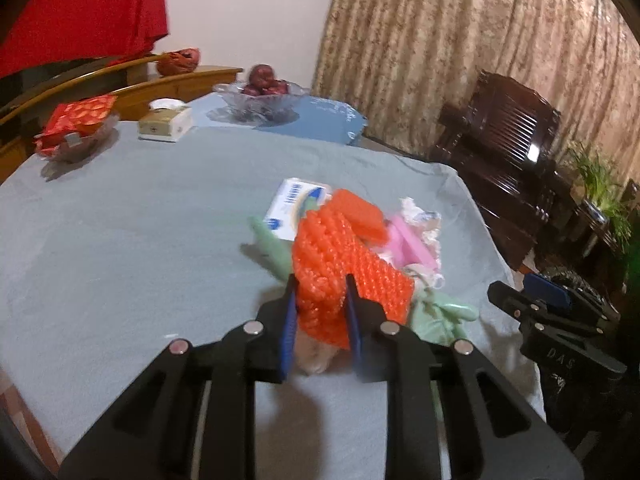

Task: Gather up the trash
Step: 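Grasp the orange mesh sleeve with the left gripper while the right gripper grasps a green glove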

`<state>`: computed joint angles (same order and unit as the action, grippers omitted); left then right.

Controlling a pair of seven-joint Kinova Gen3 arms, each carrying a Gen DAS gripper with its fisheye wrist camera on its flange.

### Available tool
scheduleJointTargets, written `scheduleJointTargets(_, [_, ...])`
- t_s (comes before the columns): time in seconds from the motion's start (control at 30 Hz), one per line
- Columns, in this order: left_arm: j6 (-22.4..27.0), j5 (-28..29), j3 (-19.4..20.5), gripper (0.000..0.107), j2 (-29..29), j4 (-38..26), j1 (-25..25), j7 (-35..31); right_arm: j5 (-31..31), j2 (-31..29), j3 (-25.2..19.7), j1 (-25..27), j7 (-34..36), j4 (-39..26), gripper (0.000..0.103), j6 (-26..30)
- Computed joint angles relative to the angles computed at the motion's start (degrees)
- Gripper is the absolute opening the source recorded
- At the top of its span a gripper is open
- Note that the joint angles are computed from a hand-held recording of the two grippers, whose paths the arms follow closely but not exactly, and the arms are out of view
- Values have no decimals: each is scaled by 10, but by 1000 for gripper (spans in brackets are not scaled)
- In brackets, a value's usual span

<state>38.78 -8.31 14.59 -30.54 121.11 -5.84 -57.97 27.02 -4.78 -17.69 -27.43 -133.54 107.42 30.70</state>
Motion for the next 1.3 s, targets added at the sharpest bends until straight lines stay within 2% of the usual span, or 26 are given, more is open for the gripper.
scheduleJointTargets(0.13, [23, -3, -33, 21, -35, 9, -10, -7, 7, 5, -13, -13, -14, -2, 68, 1])
scheduleJointTargets(0.27, [29, 20, -89, 21, -60, 17, -3, -27, 22, 20, -25, -39, -31, -13, 66, 6])
scheduleJointTargets(0.37, [38, 27, -111, 21, -79, 16, -9, -45, 28, 29, -25, -60, -34, -21, 65, 9])
scheduleJointTargets(0.53, [67, 6, -99, 21, -77, 16, -38, -78, 53, 46, -22, -94, -59, -33, 64, 10])
scheduleJointTargets(0.73, [59, -4, -101, 21, -65, 36, -54, -95, 81, 71, -11, -133, -89, -50, 59, 19])
scheduleJointTargets(0.9, [51, 0, -116, 21, -62, 42, -55, -109, 70, 95, 5, -156, -84, -68, 52, 21])
scheduleJointTargets(1.3, [42, 8, -129, 21, -63, 51, -65, -126, 61, 153, 46, -208, -84, -116, 48, 45])
